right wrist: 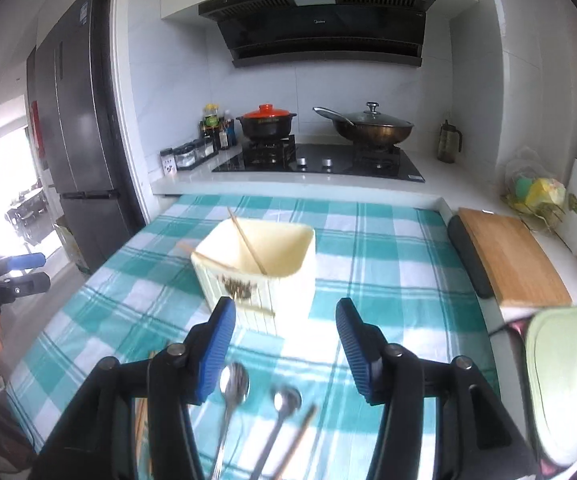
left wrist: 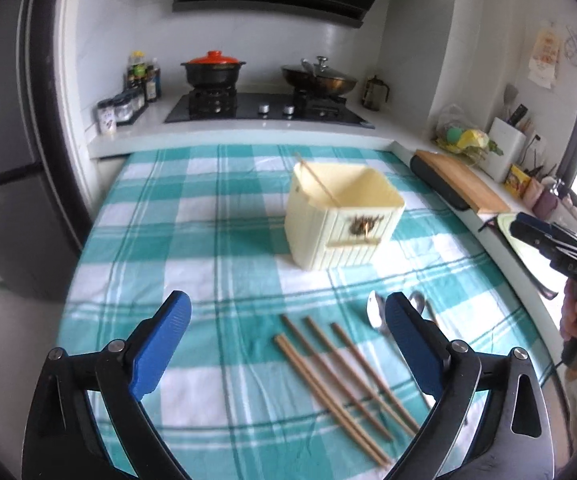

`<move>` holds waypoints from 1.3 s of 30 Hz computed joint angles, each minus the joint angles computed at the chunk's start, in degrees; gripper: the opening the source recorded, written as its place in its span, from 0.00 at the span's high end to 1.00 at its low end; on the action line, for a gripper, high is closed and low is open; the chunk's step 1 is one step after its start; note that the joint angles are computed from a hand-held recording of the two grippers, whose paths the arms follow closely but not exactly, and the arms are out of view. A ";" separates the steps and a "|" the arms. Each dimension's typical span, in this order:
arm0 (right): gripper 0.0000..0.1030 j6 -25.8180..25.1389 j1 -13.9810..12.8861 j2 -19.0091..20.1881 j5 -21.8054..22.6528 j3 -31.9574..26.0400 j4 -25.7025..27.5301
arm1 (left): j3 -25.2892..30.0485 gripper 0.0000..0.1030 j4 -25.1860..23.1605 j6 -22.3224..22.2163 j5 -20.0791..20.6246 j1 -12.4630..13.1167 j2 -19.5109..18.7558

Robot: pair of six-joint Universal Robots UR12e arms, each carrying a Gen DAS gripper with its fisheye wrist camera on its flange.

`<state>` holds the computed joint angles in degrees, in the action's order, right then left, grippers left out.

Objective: Organize utensils
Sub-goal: 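Open the left tool over the holder while the right tool releases its chopstick inside, then move both tools back above the remaining chopsticks beside the spoons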

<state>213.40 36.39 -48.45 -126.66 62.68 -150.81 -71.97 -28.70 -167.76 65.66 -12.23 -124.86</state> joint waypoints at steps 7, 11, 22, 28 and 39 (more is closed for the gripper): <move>0.48 13.86 7.45 0.94 -9.97 6.33 -2.03 | -15.51 0.07 7.58 -0.58 2.10 -0.01 5.21; 0.48 13.53 9.06 1.78 -8.64 5.77 2.06 | -19.04 0.06 7.00 3.08 3.00 -1.21 6.62; 0.48 6.76 10.80 5.39 -9.76 -1.08 3.48 | -24.98 0.01 12.87 6.67 0.63 -0.77 9.61; 0.48 8.24 11.52 5.39 -10.66 -1.92 5.36 | -25.96 0.01 13.72 2.15 3.82 0.14 9.88; 0.48 19.21 11.51 2.96 -12.26 1.38 11.70 | -24.96 0.01 13.23 -2.37 8.39 -0.02 8.55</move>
<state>232.61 47.89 -45.49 -138.91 64.07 -139.11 -96.93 -15.47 -170.13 74.05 -12.25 -116.31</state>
